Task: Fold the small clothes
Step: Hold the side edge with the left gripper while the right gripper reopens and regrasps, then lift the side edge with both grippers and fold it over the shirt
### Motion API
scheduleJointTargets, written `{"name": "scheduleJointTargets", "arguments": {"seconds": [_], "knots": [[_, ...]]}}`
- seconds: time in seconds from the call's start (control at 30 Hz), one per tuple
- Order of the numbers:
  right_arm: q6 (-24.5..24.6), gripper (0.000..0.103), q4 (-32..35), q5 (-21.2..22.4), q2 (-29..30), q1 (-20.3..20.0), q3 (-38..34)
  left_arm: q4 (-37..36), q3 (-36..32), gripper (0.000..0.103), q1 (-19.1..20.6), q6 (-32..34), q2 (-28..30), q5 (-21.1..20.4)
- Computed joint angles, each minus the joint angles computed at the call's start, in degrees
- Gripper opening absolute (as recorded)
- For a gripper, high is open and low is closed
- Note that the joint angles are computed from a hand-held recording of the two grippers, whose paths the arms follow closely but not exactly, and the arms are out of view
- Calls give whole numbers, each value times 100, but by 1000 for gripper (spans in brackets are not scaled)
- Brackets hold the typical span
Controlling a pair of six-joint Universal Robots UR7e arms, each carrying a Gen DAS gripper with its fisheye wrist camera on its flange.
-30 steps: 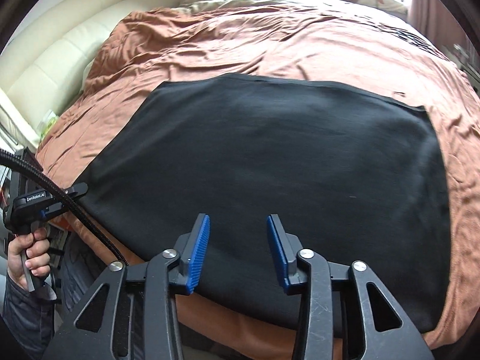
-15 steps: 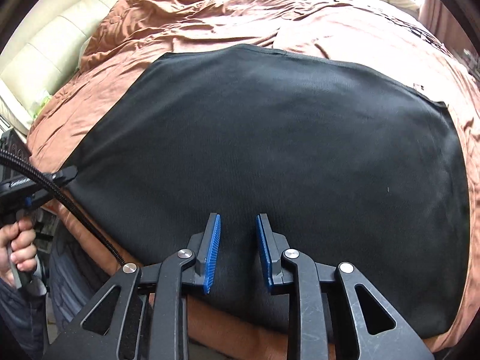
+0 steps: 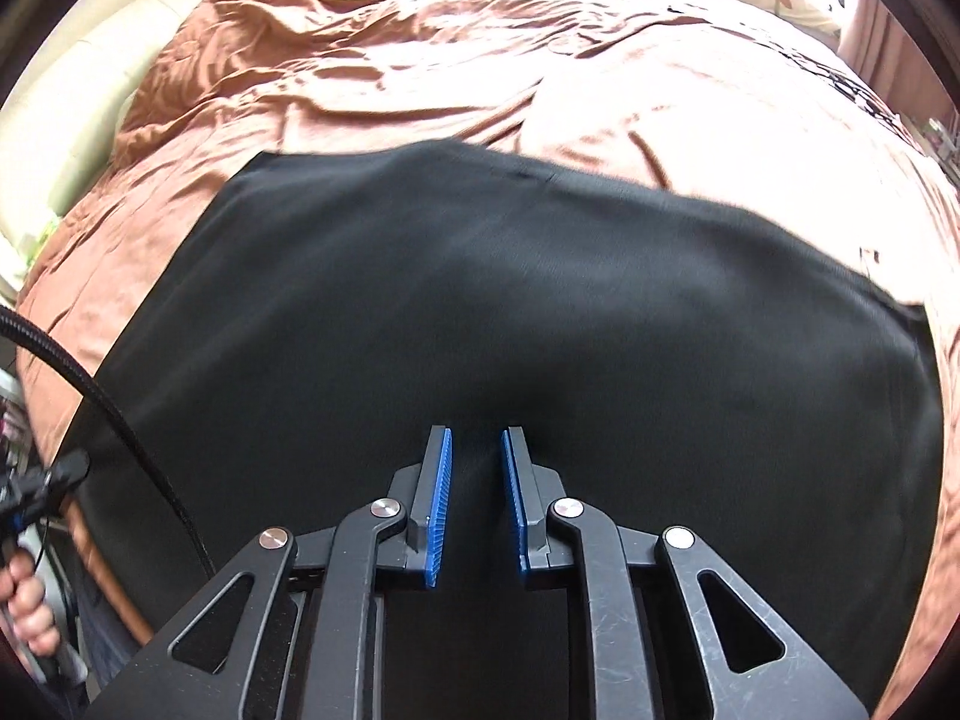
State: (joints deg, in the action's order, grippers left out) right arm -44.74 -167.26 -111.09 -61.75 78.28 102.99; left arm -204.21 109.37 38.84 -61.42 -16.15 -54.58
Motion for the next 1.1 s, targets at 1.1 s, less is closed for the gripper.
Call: {"name": "scheduleJointTargets", "arguments": {"seconds": [1.1], "knots": [[476,14,653,-382,698,185,-1221,-547,109,9,34,-247,96,-74]]}}
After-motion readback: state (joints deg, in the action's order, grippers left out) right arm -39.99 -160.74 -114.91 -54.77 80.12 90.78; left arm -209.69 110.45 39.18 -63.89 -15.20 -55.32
